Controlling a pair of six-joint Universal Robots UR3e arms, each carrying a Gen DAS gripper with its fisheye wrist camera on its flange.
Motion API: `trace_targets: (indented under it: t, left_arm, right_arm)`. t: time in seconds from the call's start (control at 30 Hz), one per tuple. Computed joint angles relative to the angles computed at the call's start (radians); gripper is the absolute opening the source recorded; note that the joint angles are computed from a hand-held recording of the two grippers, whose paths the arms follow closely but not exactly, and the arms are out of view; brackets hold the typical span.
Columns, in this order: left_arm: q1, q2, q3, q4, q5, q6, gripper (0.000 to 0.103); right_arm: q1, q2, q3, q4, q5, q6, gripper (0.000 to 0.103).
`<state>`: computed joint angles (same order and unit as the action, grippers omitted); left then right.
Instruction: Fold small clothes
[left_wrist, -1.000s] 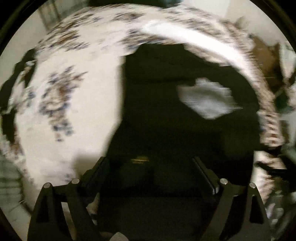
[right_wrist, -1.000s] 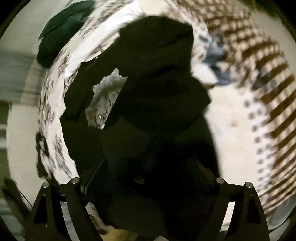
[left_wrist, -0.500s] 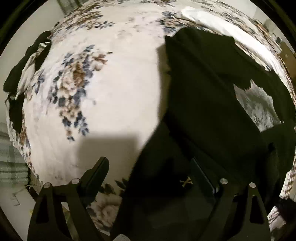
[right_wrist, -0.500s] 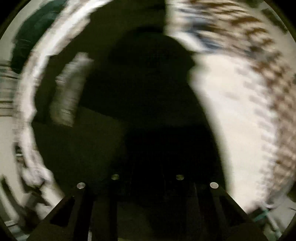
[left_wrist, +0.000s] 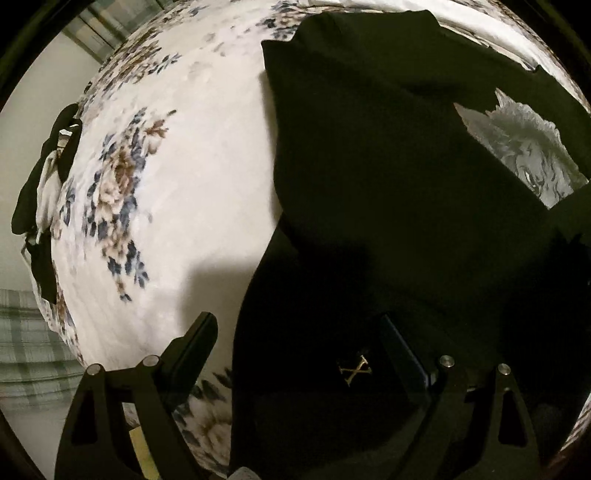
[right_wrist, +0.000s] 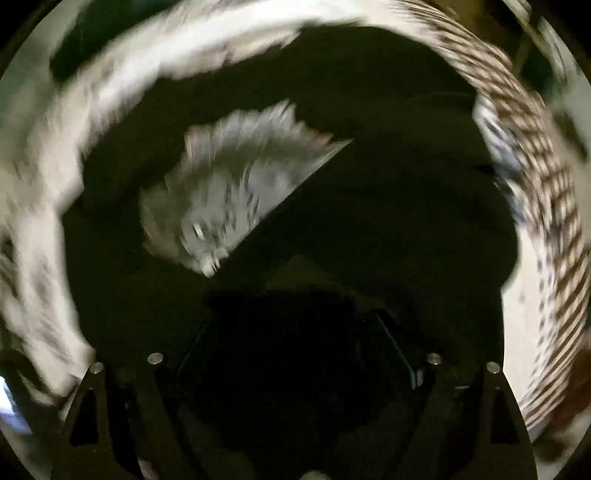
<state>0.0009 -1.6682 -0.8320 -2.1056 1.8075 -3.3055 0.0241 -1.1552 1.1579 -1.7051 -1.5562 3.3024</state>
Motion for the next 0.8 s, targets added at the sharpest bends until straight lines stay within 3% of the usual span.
trace_targets:
  t: [0.07,0.13,0.2,0.3,0.4,0.47,0.57,0.67,0.73,0.8]
  left_arm:
    - [0.012,0.011,-0.011,-0.002,-0.011,0.013,0.09]
    - [0.029,0.029,-0.028,-0.004,-0.027,0.029,0.09]
    - [0.045,0.045,-0.041,-0.006,-0.046,0.044,0.09]
    - [0.075,0.059,-0.046,-0.025,-0.075,0.061,0.09]
    - [0.087,0.061,-0.026,-0.046,-0.095,0.065,0.09]
    - [0.093,0.062,-0.012,-0.054,-0.101,0.072,0.09]
    - [0.093,0.084,-0.056,-0.032,-0.091,0.088,0.09]
    - [0.121,0.134,-0.141,-0.01,-0.101,0.117,0.09]
    - [0.172,0.169,-0.168,-0.03,-0.134,0.15,0.09]
    - [0.261,0.212,-0.147,-0.101,-0.207,0.209,0.09]
  right_arm:
    - [-0.062,-0.12,0.147,-0.054,0.014,0.027,0.053]
    - [-0.166,-0.266,0.3,-0.069,0.037,0.026,0.044]
    - [-0.293,-0.376,0.391,-0.004,0.077,0.003,0.043]
    - [-0.526,-0.493,0.475,0.146,0.226,-0.067,0.044]
    - [-0.667,-0.559,0.496,0.238,0.358,-0.126,0.052]
    - [-0.693,-0.576,0.493,0.245,0.431,-0.15,0.067]
    - [-0.615,-0.512,0.486,0.18,0.387,-0.141,0.069]
    - [-0.546,-0.447,0.524,0.125,0.249,-0.134,0.055]
    - [-0.567,-0.483,0.567,0.123,0.264,-0.164,0.055]
    - [-0.636,-0.542,0.57,0.213,0.343,-0.259,0.058]
